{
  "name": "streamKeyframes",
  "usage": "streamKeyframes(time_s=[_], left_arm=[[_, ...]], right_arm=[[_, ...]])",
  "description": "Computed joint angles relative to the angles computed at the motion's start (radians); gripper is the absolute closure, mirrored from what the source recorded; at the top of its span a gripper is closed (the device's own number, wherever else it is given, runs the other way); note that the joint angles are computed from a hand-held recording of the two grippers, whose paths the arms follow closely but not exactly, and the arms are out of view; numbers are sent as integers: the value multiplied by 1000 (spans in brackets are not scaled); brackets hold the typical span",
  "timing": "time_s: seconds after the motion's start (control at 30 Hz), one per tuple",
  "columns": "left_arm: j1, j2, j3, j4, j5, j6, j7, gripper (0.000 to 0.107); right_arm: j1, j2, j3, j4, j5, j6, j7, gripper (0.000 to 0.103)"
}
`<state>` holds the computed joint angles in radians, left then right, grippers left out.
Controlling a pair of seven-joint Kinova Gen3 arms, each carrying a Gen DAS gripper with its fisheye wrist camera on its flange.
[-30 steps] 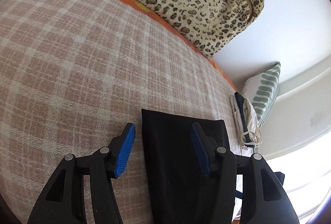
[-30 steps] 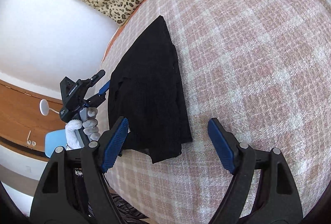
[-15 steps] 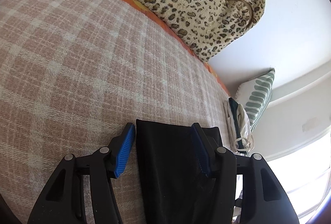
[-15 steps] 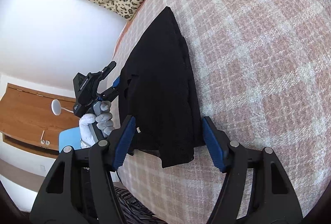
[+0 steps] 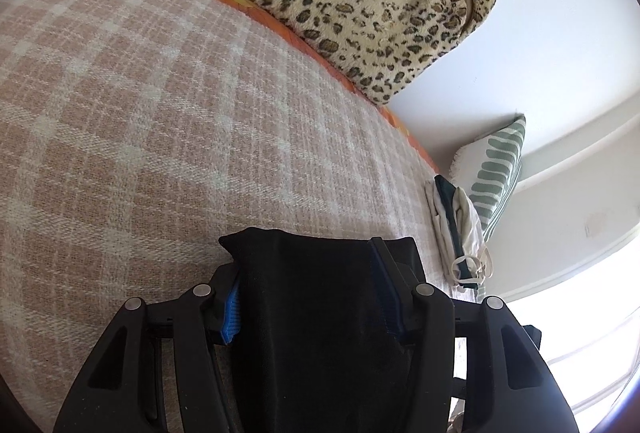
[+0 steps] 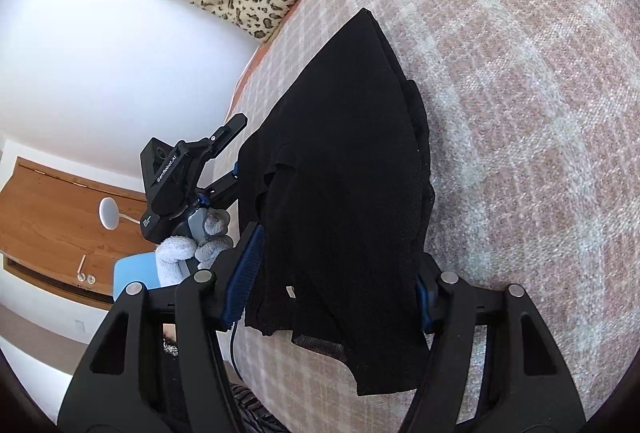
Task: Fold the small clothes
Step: 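Close both grippers on the edge of the folded black shirt, then lift the folded shirt with both grippers and carry it to the clothes stack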
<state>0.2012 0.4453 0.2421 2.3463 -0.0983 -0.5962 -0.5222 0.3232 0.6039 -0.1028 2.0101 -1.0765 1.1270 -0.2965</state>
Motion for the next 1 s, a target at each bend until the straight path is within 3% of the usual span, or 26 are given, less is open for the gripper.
streamKeyframes(time_s=[0.13,0.27,0.3,0.37,0.43,0.63,1.0], left_arm=[[-9,5,8,-1,-13,14,11,76],[18,-6,-7,-21,4,63,-19,83],[28,-9,-12,-27,15,78,-32,89],[29,-7,-7,-38,19,98,-43,93],[45,-8,-15,-49,34,123,-70,98],[80,-12,-38,-58,100,145,-131,102],[157,-45,-86,-60,228,160,-251,104]], right_arm=[[-1,5,4,0,-10,-4,-21,48],[-1,8,4,-12,-2,-5,-35,53],[-5,5,4,-15,3,-10,-39,54],[-15,-7,4,-19,15,-24,-46,60],[-30,-13,3,-22,28,-46,-59,74],[-35,-23,-6,-34,48,-81,-68,88],[-53,-62,-28,-29,77,-163,-42,91]])
